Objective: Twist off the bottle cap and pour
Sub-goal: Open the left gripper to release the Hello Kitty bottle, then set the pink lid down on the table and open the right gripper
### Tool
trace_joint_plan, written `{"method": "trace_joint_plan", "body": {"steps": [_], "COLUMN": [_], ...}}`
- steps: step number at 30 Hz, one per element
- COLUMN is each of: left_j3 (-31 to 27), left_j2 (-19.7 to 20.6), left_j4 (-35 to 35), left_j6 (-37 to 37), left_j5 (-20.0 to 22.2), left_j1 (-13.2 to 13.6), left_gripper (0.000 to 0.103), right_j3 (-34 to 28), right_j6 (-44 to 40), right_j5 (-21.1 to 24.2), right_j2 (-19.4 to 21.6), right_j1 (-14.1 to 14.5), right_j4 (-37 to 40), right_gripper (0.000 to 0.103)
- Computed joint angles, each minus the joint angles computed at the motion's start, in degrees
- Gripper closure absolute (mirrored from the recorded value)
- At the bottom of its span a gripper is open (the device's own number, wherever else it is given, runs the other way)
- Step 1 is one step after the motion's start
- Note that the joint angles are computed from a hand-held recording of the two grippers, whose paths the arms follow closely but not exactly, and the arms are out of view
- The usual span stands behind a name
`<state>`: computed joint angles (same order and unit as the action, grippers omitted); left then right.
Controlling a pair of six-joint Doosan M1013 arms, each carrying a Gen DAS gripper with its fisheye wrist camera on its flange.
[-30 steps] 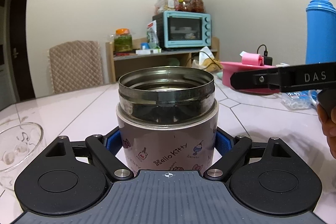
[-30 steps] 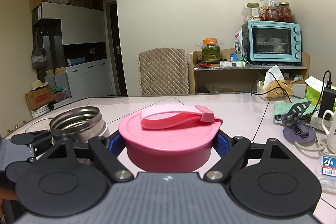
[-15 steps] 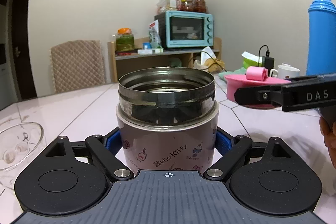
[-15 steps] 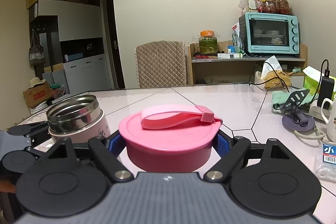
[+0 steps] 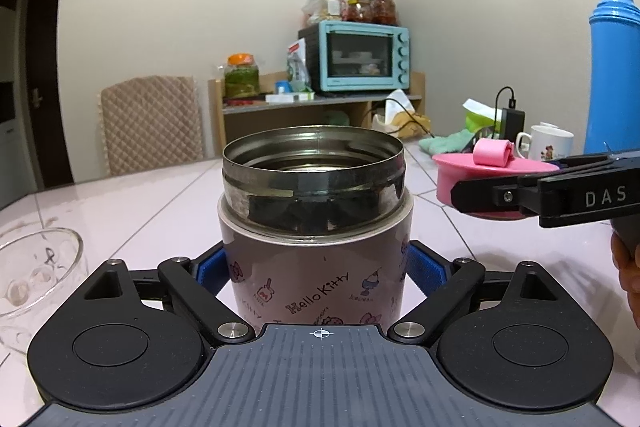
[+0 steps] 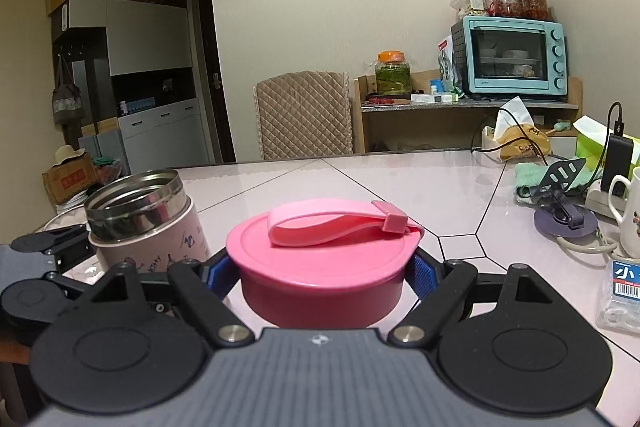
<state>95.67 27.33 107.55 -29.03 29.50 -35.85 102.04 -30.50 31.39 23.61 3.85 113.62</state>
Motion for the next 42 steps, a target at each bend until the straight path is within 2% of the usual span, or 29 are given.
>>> {"method": "trace_joint_plan", "body": {"steps": [5,16,20,34,42], "left_j3": [0.2,-0.1,0.2,0.4,0.2], "left_j2": [0.0,0.1,-0.1,-0.4,-0.6], "left_j4": [0.4,-2.2,-0.9,-3.2,-6.9], "left_j6": [0.3,2.7,1.0,3.4,7.9], "left_j5": [0.5,1.5,2.0,1.3,0.8], "left_j1": [-0.2,-0.5,-0.6,-0.5,-0.6], "left_gripper": [0.000,0.000,0.000,0.000,0.000], "right_j3": [0.0,0.3,0.3,0.5,0.1], "right_j6": [0.1,-0.7,-0.8,-0.1,2.8], "right_j5": [-0.1,-0.5,-0.6,-2.1,-3.7], "right_j2": [0.1,-0.1,-0.1,-0.4,-0.4], "right_j1": [0.0,0.2,0.3,0.7,1.0], "right_j4": [-0.1,0.5,0.5,-0.3,-3.3], "right_gripper": [0.018,0.018,0.018,0.018,0.018]}}
